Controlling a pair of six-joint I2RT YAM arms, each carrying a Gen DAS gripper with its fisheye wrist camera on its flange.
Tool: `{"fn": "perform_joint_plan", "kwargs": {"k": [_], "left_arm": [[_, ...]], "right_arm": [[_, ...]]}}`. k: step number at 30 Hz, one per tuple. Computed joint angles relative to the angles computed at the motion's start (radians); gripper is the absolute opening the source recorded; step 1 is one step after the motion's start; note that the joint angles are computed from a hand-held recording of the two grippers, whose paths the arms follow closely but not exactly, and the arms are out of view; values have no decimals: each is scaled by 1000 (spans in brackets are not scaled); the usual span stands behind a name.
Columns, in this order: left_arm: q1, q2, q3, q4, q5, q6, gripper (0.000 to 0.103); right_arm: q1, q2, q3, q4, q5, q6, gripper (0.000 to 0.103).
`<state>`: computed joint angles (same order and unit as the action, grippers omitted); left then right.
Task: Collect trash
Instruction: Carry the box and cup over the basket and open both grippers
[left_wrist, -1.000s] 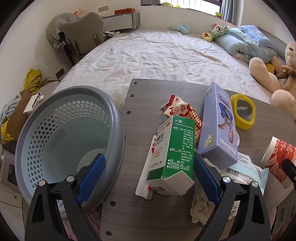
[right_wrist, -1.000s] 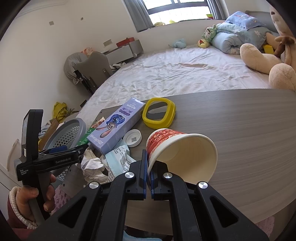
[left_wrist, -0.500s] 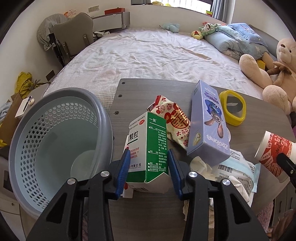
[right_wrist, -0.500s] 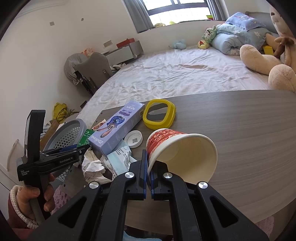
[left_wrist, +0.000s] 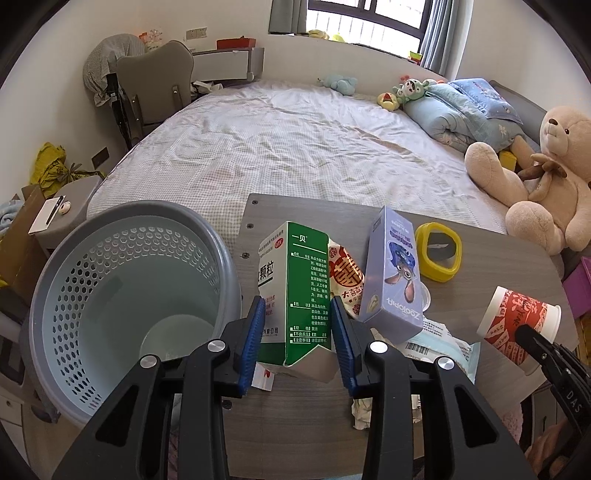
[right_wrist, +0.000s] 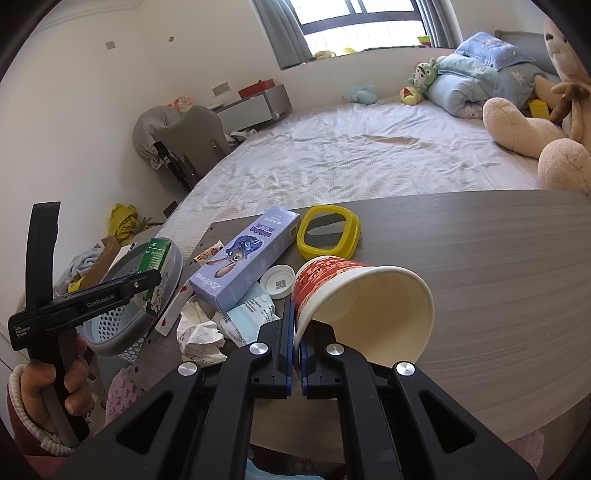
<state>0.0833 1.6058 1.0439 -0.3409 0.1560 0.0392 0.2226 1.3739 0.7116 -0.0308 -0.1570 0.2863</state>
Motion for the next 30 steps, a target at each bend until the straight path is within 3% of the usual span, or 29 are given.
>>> {"fn": "perform_joint_plan", "kwargs": {"k": [17, 30], "left_arm": [[209, -121, -53, 27, 72, 82, 35], [409, -18, -23, 77, 104, 172, 35]], "right_arm": [[215, 28, 156, -89, 99, 6, 4], [425, 349, 501, -145, 97, -12, 4]]}}
